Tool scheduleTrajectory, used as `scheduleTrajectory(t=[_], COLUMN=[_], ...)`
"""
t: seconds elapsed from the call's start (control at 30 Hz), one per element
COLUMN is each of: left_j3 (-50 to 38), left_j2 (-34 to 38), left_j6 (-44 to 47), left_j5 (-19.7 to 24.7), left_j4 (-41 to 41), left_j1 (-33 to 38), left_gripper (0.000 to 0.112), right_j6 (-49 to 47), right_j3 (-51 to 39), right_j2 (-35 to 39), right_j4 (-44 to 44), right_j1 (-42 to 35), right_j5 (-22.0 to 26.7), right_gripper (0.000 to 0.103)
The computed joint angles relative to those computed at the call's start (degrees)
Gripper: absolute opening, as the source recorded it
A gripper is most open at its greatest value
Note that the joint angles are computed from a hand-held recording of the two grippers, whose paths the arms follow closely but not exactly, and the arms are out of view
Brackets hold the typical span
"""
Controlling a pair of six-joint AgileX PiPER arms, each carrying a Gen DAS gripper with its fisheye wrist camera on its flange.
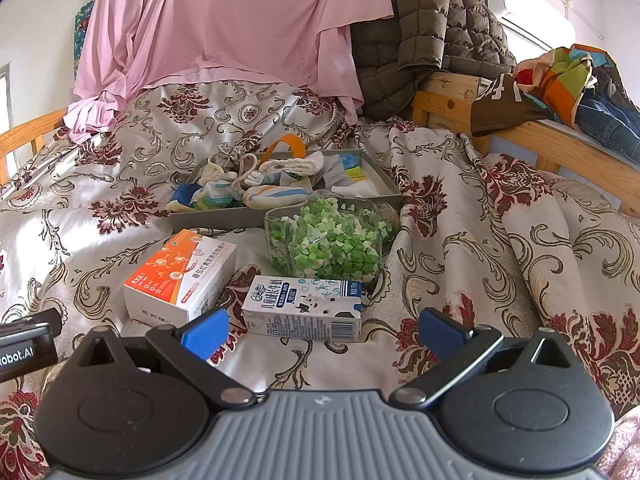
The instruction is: Organize soft objects
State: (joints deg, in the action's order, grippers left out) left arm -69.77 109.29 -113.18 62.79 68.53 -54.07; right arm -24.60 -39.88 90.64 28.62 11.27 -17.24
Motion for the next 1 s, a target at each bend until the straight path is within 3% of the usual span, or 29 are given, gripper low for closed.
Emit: scheduleTrajectory(t=[0.83,1.0], left_j3=[-0.22,2.86], left_j2=[-0.01,-1.90], left_j6=[0.13,-2.33], left_j5=[-0.07,-1.89], left_j4=[-0.09,0.13], left_j1=[0.12,-0.18], left_gripper=[0.102,0.102], right_j6=[0.09,0.85], right_j3=[-0.14,0.04], right_j2=[-0.14,-0.09], right_j4=[-0.24,-1.04], right_j1=[-0.23,-0.36], right_j5=[0.43,0.26], right_gripper=[0.103,0.103])
